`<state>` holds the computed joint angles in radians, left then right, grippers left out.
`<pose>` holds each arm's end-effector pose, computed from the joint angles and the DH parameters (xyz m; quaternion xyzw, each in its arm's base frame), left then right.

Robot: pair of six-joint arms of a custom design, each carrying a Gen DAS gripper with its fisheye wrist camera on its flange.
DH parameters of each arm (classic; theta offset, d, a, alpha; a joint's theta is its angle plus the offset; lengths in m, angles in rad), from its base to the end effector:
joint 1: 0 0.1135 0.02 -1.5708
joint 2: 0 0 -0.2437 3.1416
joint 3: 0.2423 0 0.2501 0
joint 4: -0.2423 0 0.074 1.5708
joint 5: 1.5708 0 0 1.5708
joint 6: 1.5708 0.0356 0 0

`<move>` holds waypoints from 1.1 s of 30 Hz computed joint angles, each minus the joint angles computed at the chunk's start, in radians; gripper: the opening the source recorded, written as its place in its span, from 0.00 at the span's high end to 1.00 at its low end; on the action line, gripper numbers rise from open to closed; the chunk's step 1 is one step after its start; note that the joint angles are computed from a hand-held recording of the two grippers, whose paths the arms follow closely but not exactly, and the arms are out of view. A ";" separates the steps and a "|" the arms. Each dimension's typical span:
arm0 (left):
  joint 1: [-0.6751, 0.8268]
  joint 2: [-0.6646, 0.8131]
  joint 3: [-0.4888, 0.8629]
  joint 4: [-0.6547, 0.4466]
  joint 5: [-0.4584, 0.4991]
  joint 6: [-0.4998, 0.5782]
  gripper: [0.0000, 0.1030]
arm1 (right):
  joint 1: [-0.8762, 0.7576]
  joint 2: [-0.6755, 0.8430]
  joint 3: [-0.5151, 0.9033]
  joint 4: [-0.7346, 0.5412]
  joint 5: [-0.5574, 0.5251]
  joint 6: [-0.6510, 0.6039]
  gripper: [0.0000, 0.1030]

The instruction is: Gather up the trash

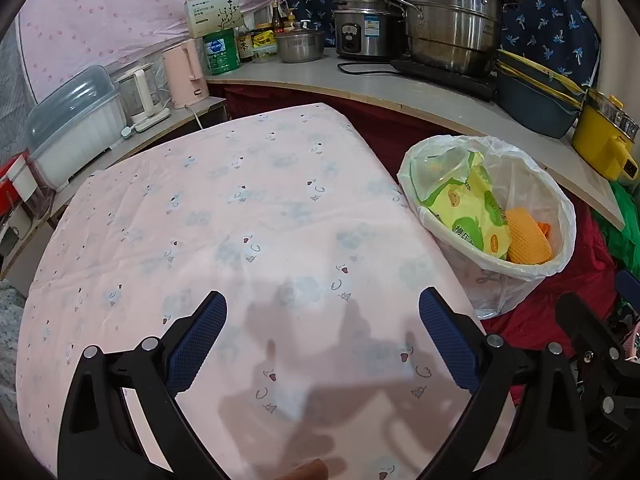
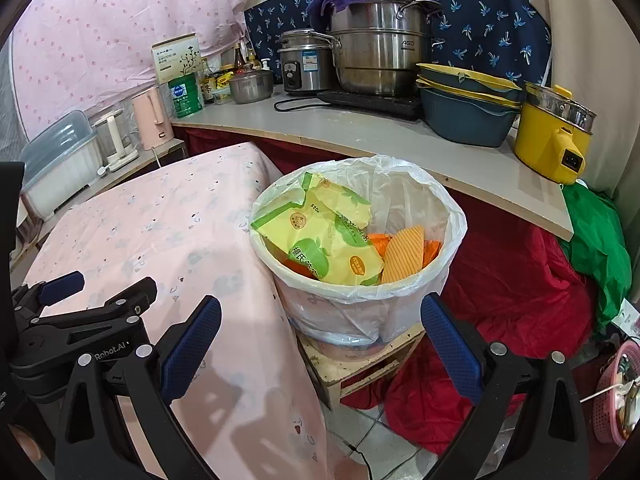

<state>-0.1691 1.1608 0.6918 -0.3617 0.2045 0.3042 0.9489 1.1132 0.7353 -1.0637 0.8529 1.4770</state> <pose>0.2353 -0.0475 0.2004 0.2533 0.8929 -0.0707 0.3654 0.1224 0.1247 0.2017 0.2629 0.8701 -0.0895 0.4072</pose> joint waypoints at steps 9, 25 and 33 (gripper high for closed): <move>-0.018 -0.024 -0.022 0.007 -0.025 -0.007 0.10 | 0.003 -0.009 -0.012 -0.003 -0.005 -0.001 0.06; -0.031 -0.036 -0.042 0.003 -0.040 -0.016 0.10 | 0.004 -0.022 -0.042 0.008 -0.018 0.002 0.06; -0.032 -0.039 -0.048 0.006 -0.046 -0.022 0.10 | 0.007 -0.014 -0.045 0.015 -0.021 0.006 0.06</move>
<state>-0.2016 1.1214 0.6439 -0.3560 0.1586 0.2822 0.9558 1.0996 0.6901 -1.0488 0.8322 1.4826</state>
